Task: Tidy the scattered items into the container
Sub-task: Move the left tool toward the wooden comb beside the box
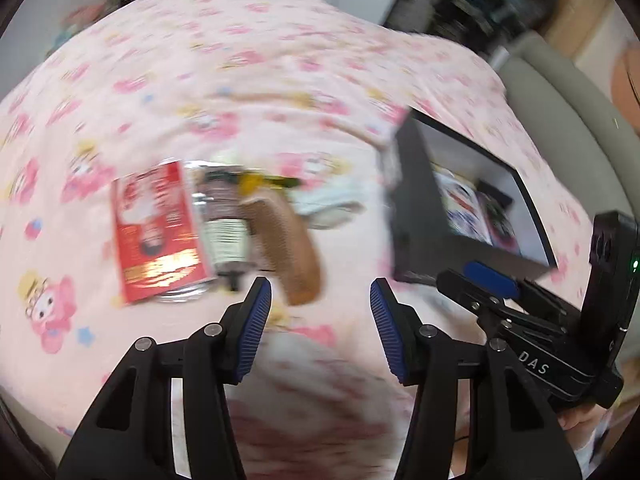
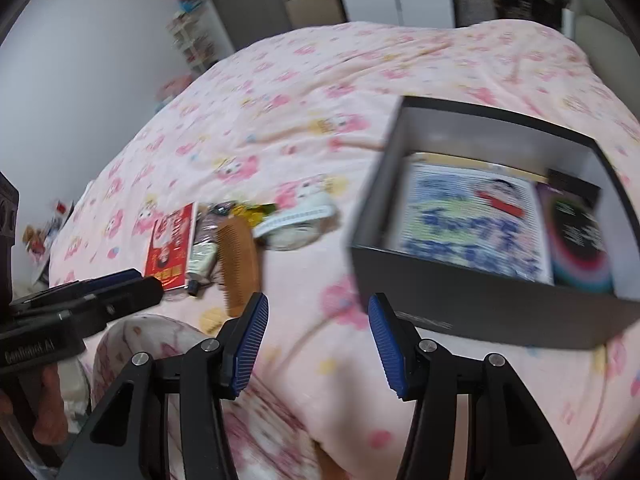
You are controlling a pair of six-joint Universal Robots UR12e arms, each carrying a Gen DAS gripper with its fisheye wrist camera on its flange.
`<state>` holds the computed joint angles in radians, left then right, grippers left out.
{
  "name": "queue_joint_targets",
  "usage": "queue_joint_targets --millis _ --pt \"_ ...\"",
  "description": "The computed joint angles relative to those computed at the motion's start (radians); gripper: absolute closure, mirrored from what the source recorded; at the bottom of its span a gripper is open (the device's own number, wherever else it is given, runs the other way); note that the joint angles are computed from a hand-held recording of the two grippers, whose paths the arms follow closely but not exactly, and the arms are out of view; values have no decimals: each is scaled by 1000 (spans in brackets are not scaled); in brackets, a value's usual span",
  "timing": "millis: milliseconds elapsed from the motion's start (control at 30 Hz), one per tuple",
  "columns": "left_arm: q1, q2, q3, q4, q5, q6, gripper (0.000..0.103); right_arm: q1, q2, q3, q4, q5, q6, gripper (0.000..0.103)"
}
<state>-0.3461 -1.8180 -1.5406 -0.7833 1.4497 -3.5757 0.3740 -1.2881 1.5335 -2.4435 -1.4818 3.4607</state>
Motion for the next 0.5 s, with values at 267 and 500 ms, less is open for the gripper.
queue_joint_targets --millis 267,500 --pt "79 -2 -65 23 -75 -86 52 19 126 -146 141 50 -25 54" --pt "94 -28 -58 56 -127 -120 52 20 218 -253 305 130 -60 52"
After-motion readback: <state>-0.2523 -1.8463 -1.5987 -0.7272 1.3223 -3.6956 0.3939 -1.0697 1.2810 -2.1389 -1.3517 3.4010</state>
